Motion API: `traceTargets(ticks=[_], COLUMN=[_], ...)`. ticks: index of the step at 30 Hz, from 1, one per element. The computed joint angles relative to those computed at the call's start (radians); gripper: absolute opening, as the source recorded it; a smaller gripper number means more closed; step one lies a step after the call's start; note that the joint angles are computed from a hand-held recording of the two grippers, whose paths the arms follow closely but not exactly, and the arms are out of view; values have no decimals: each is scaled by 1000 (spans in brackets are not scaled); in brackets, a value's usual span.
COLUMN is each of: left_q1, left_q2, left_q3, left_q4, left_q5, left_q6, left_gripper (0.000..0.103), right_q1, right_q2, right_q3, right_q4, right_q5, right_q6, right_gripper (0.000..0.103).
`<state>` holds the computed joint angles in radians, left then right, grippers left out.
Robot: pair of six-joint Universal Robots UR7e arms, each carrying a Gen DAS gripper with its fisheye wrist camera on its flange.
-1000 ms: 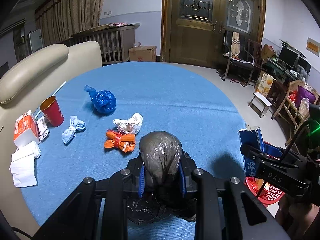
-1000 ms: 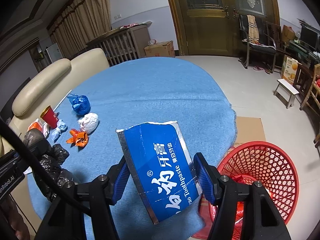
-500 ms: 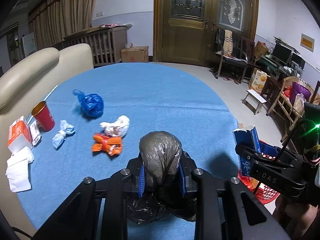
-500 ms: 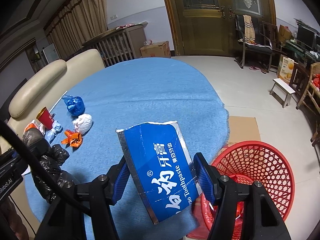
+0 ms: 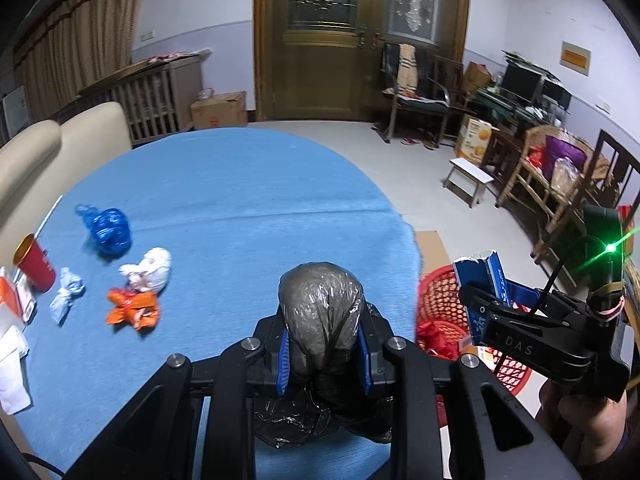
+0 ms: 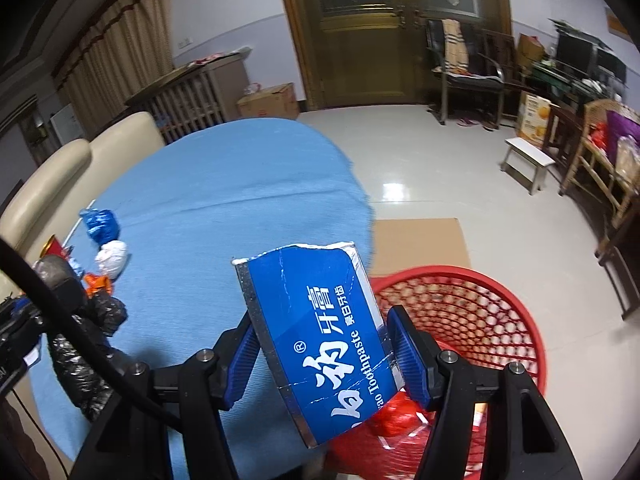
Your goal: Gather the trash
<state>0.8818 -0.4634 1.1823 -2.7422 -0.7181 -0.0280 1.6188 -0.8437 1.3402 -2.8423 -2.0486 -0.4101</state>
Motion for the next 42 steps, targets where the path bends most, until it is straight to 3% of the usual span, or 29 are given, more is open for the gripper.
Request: traceTargets(ticks=[12,21,42], left_q1=[-14,-18,-12], left_q2=[91,152,268], left_q3=[-120,-209,-394], left_q4=[84,150,295], left_q5=[-69,-99,-131], left_q6=[32,43,35], left_gripper=[28,28,28], right_q1=[-96,-127,-156], right_q2=[-62,-67,-28], right_q3=[29,23,-49], right_q4=[10,48,104], right_q5=[-93,-153,-160], right_q6=[69,96,102], right_gripper=[66,66,66])
